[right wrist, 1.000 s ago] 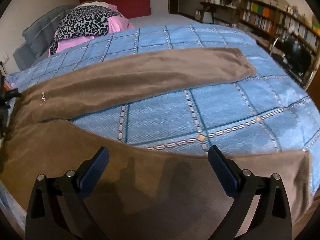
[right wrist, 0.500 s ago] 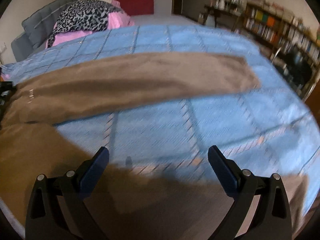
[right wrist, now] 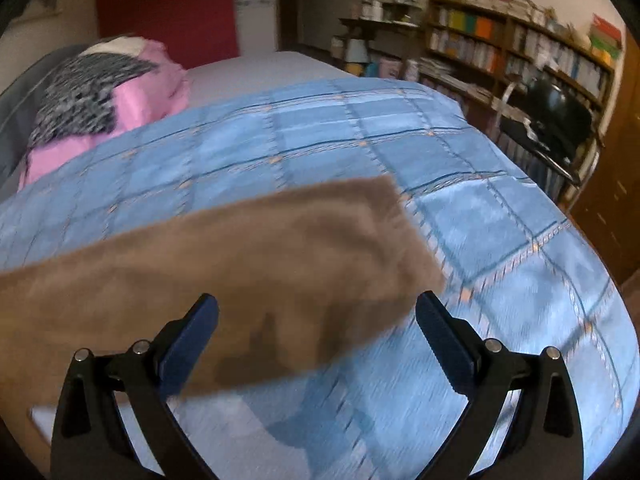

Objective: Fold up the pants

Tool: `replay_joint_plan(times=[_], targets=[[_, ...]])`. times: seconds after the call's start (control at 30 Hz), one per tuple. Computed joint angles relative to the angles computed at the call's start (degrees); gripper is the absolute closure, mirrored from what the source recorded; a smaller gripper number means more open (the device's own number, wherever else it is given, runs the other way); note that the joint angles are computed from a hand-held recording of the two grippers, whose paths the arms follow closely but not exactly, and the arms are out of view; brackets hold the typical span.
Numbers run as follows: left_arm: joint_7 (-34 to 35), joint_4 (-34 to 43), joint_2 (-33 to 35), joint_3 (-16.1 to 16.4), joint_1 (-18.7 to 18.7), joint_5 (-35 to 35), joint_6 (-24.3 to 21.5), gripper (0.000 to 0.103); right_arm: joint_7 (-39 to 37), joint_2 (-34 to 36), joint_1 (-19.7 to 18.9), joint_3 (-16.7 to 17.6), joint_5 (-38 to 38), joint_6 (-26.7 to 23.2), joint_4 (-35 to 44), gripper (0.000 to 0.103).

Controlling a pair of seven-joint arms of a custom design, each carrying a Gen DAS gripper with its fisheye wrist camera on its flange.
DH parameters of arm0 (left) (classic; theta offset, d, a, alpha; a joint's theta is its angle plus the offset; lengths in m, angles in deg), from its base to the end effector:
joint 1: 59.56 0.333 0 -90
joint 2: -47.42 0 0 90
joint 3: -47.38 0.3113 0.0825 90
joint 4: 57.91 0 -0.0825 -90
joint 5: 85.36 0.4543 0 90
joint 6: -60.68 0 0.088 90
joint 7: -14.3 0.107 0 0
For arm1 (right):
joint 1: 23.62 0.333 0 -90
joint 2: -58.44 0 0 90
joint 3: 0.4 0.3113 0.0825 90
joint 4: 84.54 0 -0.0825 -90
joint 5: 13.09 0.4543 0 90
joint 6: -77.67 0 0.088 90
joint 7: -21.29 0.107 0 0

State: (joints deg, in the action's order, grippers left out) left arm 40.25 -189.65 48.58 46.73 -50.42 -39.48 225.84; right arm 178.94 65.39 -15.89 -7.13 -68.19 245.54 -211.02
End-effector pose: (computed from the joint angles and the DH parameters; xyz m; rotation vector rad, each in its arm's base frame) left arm 0.5969 0.0473 0.3374 -2.2230 1.2537 -0.4994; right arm 0.6195 0.0633 0.3212 -1.5769 2.0700 -0.7689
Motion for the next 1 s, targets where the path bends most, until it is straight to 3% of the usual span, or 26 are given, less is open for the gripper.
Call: replay_joint_plan(times=[0.2,0.33,0.43,0.57,0.67,0.73,0.8,1.0], targets=[[-1.6,0.4,-0.3,-0.5,-0.6,1.5,-2.3,0.067,-6.5,9.4,-0.8,-1.6,8.7,-1.9,11.9,0.005],[-1.6,0.5,-0.5,-0.7,-0.7,1.1,-3.1,0.067,-9.2,14.8,1.5,-3.9,12.9,-9.0,19.2,0.006],[-1.1,0.7,-0.5,-0.9,-0.8,1.5,-4.3,0.067,-9.9,16.1,1.4,-4.7,15.8,-8.1,20.1,0.009],[-0.3,1.1,-0.4,-0.9,-0.9,0.3,-4.9,0.067,-17.8,19.1,-3.3,-1.1,28.2,-4.3,22.1,0.012],[-0.1,0.7,-0.6,-0.9,-0.9,-0.6,-4.5,0.067,-24.4,21.4,-7.0,2.5,37.1,-3.9,24.4,0.030],[0.2,0.4,-1.0,-0.9,-0.8,-1.0,-4.2,0.067,-29.1,22.3,-9.5,5.4,42.7,-4.9,25.6,0.060],[0.5,0.1,-1.3,-1.0,-0.7,-1.5,-3.9,0.067,-31.2,22.4,-9.0,5.0,44.6,-7.1,26.4,0.071],[1.1,-1.8,-3.6,-1.4,0.2,-3.8,-2.0,0.067,-35.3,16.9,-4.6,0.4,45.0,-4.3,20.4,0.079]])
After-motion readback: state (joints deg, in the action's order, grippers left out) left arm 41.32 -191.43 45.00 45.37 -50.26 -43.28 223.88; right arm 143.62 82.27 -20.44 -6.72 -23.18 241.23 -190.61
